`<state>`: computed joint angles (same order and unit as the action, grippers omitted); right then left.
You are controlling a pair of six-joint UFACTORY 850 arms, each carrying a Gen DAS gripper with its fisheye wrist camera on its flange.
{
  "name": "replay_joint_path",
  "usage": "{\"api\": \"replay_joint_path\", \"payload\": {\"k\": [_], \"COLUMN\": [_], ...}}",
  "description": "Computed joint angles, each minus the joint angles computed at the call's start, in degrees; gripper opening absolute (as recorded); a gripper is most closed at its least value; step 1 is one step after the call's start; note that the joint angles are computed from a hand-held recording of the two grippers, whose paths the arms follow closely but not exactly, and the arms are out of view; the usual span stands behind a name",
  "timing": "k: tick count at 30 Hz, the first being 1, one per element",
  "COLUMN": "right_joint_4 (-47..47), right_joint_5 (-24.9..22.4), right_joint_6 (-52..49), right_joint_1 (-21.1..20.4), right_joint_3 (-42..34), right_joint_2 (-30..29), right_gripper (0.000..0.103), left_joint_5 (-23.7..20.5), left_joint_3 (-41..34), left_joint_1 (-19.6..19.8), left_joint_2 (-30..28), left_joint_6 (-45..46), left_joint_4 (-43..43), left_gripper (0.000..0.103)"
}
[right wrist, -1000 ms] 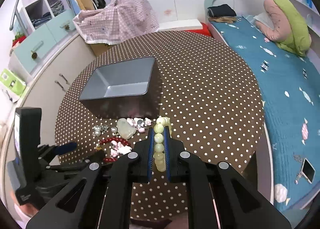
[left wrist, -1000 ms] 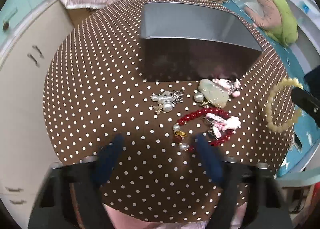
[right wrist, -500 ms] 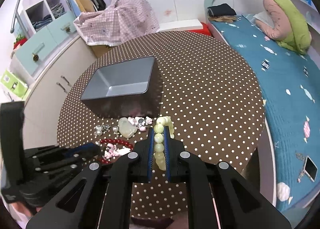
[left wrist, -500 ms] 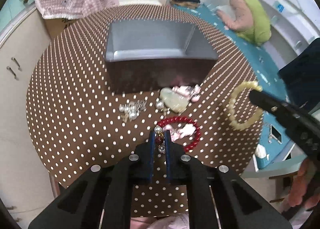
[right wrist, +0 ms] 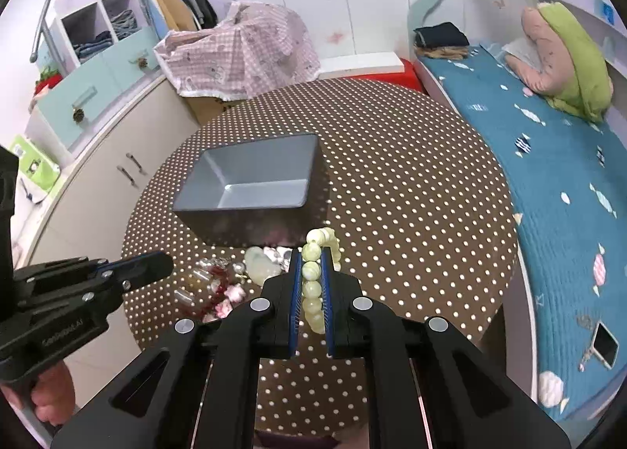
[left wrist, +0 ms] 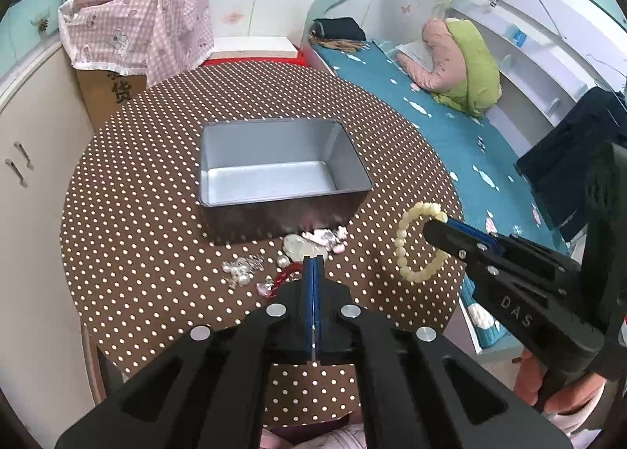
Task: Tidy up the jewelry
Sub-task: 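Lift the cream bracelet with the right gripper while the left gripper grasps the red bracelet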
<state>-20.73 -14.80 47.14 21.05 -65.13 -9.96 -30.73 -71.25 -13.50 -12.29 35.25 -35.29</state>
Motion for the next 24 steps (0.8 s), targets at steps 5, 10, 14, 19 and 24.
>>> {"api": "replay_joint_path", "payload": {"k": [5,10,14,19,24], "right_joint_4": [0.95,1.7,6.66,8.47,9.39], "right_joint_5": [0.34,0.2,-0.36,-0.86,-1.05], "right_joint_6": [-2.48,-3.89,-8.41,-9.15,-9.2], "right_joint_1": [0.24,0.43,0.15,-0.04,-0.14], "right_joint_3": [-1.72,-2.69,-2.73,-2.26,-1.93], "right_joint_2": [-0.49,-0.93,-1.42,-1.88,-2.15], "right_gripper": [0.01,0.01,0.01,0.01,0.01], "left_joint_5": [0.41,-2.07,-2.23,-2.11,0.0], "left_joint_3": [-0.7,-0.81,0.47,0.61,0.29], "left_joint_1": [1.02,1.8,1.94,1.81,1.35], "left_joint_2": [0.71,-0.31,-1.86,-4.88,-6.01], "left_joint_6": [1.48,2.29,-3.03,-15.44,-21.55], "left_joint_4": [-0.83,-0.6,4.19,14.45,20.1], "left_gripper": [0.0,0.002,0.047,0.047,0.047]}}
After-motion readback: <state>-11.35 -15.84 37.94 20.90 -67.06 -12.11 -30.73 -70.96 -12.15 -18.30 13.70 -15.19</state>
